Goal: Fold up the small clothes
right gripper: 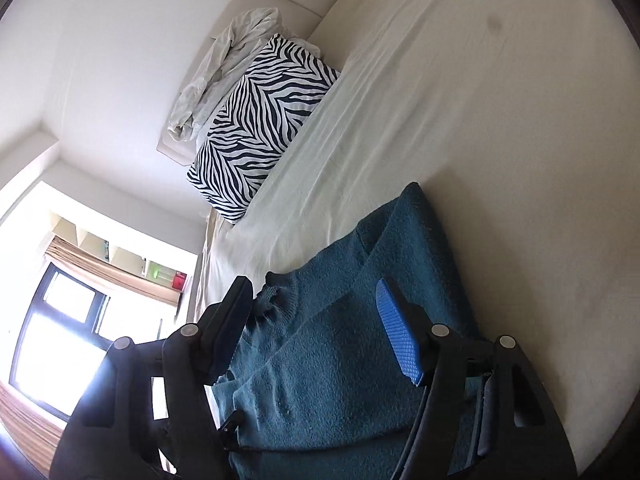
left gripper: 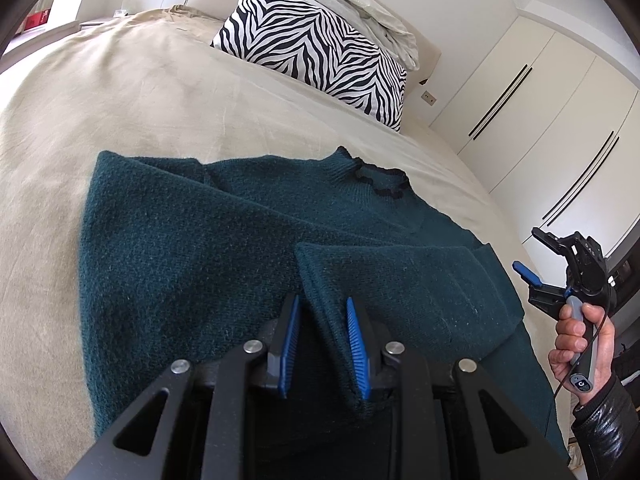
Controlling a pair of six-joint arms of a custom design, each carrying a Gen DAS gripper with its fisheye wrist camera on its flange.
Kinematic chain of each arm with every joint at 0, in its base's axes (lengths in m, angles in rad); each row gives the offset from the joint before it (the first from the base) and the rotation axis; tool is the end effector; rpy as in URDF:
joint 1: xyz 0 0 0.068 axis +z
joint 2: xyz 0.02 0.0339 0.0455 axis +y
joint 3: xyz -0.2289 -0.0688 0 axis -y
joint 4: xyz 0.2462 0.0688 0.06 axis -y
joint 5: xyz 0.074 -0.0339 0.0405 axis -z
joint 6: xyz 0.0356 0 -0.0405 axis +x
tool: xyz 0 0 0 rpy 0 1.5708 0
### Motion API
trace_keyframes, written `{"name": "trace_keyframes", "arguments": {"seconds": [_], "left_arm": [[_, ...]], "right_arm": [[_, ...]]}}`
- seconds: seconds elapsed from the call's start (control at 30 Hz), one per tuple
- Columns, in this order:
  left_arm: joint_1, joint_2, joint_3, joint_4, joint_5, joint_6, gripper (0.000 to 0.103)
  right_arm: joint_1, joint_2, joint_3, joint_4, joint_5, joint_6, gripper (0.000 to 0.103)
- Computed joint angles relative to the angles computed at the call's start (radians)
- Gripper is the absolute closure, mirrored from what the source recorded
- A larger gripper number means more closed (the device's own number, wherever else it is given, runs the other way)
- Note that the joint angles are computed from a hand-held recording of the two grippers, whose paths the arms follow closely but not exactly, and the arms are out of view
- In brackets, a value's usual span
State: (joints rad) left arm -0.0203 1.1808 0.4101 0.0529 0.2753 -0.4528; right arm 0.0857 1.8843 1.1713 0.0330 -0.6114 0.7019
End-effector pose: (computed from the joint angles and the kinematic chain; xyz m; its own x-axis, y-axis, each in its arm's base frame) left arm 0.2327 -0.0144 0.1255 -0.6894 -0.4071 -0.5991 -0.0860 0.8673 -0.4903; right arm 0.3931 0.0543 0.1507 -0.8108 0.4610 -0.3607 0.0114 0.6286 0.7777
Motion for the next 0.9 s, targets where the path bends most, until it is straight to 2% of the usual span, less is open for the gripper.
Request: {"name": "trace_keyframes", "arguments": {"seconds": [0.1,0.13,0.17,0.23,0.27,0.33,0.37,0.4,0.47,0.57,0.7,0.77,0.8,0.83,0.87,0.9], "left_arm": [[0.000,0.003,-0.002,0.005,0.001,0.000,0.076],[0.000,0.005,-0.001,0.006,0.002,0.000,0.076],[0.000,0.007,-0.001,0.007,0.001,0.000,0.076],[0.000,0.007,0.000,0.007,0.001,0.000,0.076],[0.000,0.007,0.000,0.007,0.001,0.000,0.076],[0.003,0.006,-0.002,0.009,0.006,-0.002,0.076],[0.004,0.007,-0.002,0.010,0.006,-0.002,0.076],[0.004,0.007,-0.003,0.011,0.006,-0.002,0.076],[0.002,0.006,-0.003,0.010,0.002,-0.002,0.076],[0.001,0.005,-0.003,0.010,0.002,-0.003,0.076],[0.000,0.004,-0.004,0.010,0.002,-0.003,0.076],[-0.001,0.004,-0.004,0.013,0.004,-0.006,0.076],[0.000,0.000,-0.004,0.009,0.008,-0.008,0.075],[0.004,-0.013,-0.008,0.001,0.016,-0.008,0.074],[0.012,-0.049,-0.022,-0.009,0.027,-0.010,0.067],[0.017,-0.107,-0.042,-0.030,0.029,-0.016,0.054]], "right_arm": [[-0.011,0.187,0.159,-0.070,-0.012,0.029,0.041],[-0.025,0.206,0.134,-0.006,-0.041,0.061,0.042],[-0.037,0.187,0.064,0.097,-0.056,0.093,0.047],[-0.047,0.140,-0.032,0.179,-0.067,0.075,0.047],[-0.048,0.111,-0.072,0.186,-0.058,0.048,0.047],[-0.037,0.026,-0.125,0.112,0.000,-0.006,0.047],[-0.028,-0.026,-0.148,0.074,0.032,-0.021,0.044],[-0.017,-0.075,-0.183,0.082,0.042,-0.015,0.042],[0.012,-0.149,-0.233,0.150,-0.012,0.034,0.042],[0.113,-0.150,-0.192,0.146,-0.044,0.047,0.030],[0.223,0.006,-0.125,0.089,-0.039,0.030,0.029],[0.237,-0.054,-0.268,0.263,0.004,0.032,0.031],[0.238,-0.092,-0.310,0.271,0.005,0.038,0.031],[0.233,-0.136,-0.346,0.250,-0.010,0.046,0.031],[0.224,-0.190,-0.393,0.231,-0.024,0.067,0.030],[0.210,-0.264,-0.454,0.220,-0.038,0.078,0.030]]}}
